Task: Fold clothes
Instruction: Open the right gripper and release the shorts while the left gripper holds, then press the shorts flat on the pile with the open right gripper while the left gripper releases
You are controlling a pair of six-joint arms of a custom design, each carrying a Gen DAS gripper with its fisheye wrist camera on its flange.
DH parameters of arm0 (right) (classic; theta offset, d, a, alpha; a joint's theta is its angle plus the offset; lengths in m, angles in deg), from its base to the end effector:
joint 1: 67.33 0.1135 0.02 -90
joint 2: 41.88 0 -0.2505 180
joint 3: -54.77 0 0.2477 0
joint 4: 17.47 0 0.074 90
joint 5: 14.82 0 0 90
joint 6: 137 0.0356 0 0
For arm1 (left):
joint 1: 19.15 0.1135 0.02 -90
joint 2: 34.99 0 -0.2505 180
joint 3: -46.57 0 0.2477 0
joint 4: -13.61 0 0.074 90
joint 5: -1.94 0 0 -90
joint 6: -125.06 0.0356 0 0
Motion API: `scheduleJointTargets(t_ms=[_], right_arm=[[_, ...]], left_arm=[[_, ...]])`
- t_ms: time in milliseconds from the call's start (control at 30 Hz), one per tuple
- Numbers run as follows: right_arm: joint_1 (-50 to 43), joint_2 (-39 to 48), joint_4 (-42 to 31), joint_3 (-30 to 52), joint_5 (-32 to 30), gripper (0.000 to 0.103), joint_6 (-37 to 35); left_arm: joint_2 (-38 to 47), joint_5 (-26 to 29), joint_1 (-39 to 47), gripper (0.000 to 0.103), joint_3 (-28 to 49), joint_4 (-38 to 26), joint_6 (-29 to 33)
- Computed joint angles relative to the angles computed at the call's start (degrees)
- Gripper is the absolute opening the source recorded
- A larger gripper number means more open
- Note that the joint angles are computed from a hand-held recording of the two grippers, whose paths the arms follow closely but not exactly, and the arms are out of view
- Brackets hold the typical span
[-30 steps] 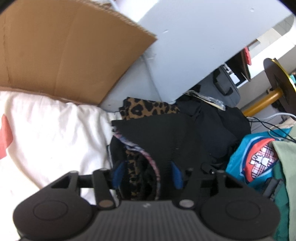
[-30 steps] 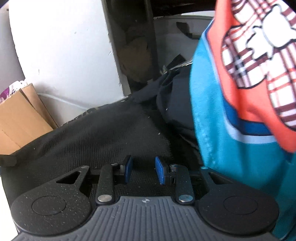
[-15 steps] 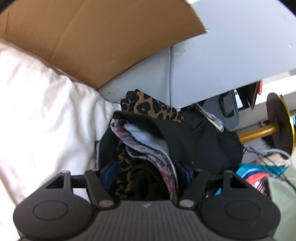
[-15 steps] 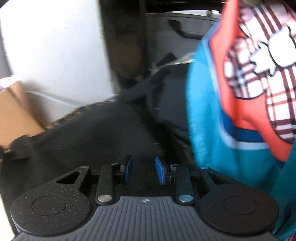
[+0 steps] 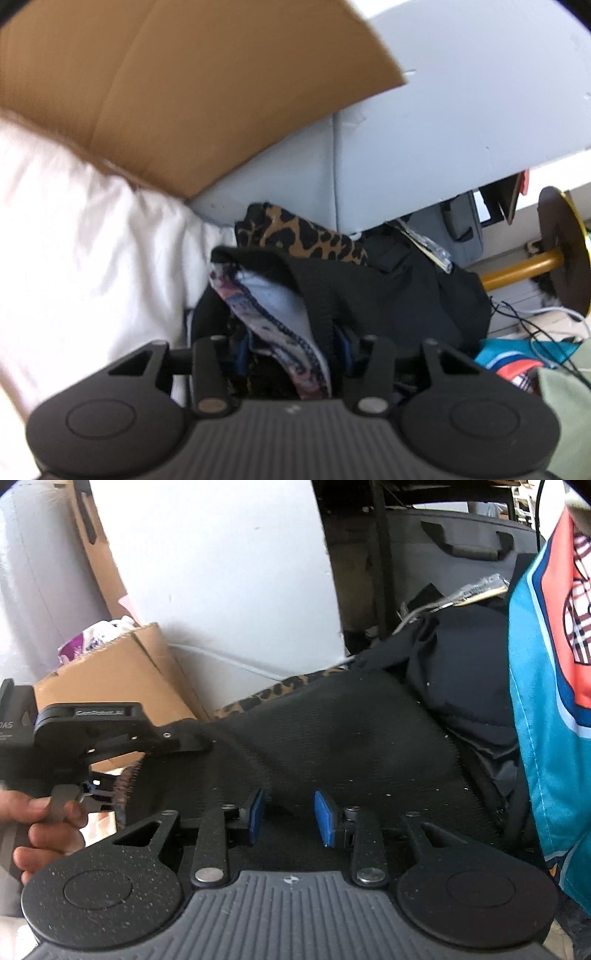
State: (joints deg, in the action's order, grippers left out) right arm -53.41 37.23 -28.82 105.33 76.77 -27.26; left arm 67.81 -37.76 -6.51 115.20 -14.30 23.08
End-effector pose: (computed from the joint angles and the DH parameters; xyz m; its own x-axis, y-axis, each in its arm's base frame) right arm 0.2665 0.0650 0.1708 -0.6603 0.1842 -0.7281 0.0034 0.9702 0.2424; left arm 0.3238 0.0446 0.1332 -0.8874 -0.3349 -0.3169 0.0282 0.6467 -0.7622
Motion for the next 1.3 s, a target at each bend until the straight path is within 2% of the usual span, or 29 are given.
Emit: scheduleJointTargets(t_ms=[100,167,267,300,367,433,500,533,567,633,700,867,1167,1300], right_arm=[[0.71,0.31,0.35,0.36,-0.66,0.035,0.34],[1.19,0.53,0.6,0.61,-1.09,0.035,0.57],[3.46,1.14,0.89,0.71,-0.83,0.035,1.13],[4.52,1.29,1.1,0.62,-0.53,0.034,1.37],[6.2,1.74,1.7,0.6,-0.18,0.034,1.79],[7.81,2.22,2.21,0.66,0.22,0.035,2.25],[8.94,2.53,2.12,0.84,0.93,0.035,3.02],[9.2,2.58,2.05,0.87,1.03,0.035,3.31],[9.43,2.58,2.01,0.87,1.08,0.036,3.57],[9.56,2.17,2.06,0.63,0.75,0.038,3.77],[9.23,1.4,2.16,0.26,-0.18,0.041,4.03],[8.8,0.32,2.74,0.12,-3.57,0.041,4.46],[8.19,-2.94,2.42,-1.67,-2.19,0.041,5.5],[6.08,-6.03,0.12,-3.07,-1.55,0.041,6.38]], left_arm=[[0.52,1.51,1.98,0.049,0.58,0.74,-2.59],[2.28,3.26,3.11,0.038,2.1,0.0,-3.47],[3.59,2.97,3.28,0.038,3.9,-1.44,-2.63],[3.93,2.81,3.2,0.039,4.41,-1.98,-2.47],[4.78,2.37,2.96,0.058,5.42,-3.02,-3.2],[5.41,2.45,2.97,0.06,5.51,-1.91,-5.5],[5.62,3.5,3.22,0.054,4.6,1.2,-8.61],[5.51,4.1,3.37,0.04,4.09,2.69,-9.69],[5.5,4.18,3.34,0.021,4.09,3.15,-9.84],[4.98,3.26,3.28,0.003,4.23,3.36,-8.9],[4.14,2.69,3.49,0.003,3.74,4.77,-8.7],[2.78,1.68,4.54,0.002,2.67,9.1,-10.61],[2.05,-2.78,4.36,0.0,3.46,8.22,-6.46],[0.9,-7.64,4.51,0.0,4.3,5.56,-4.96]])
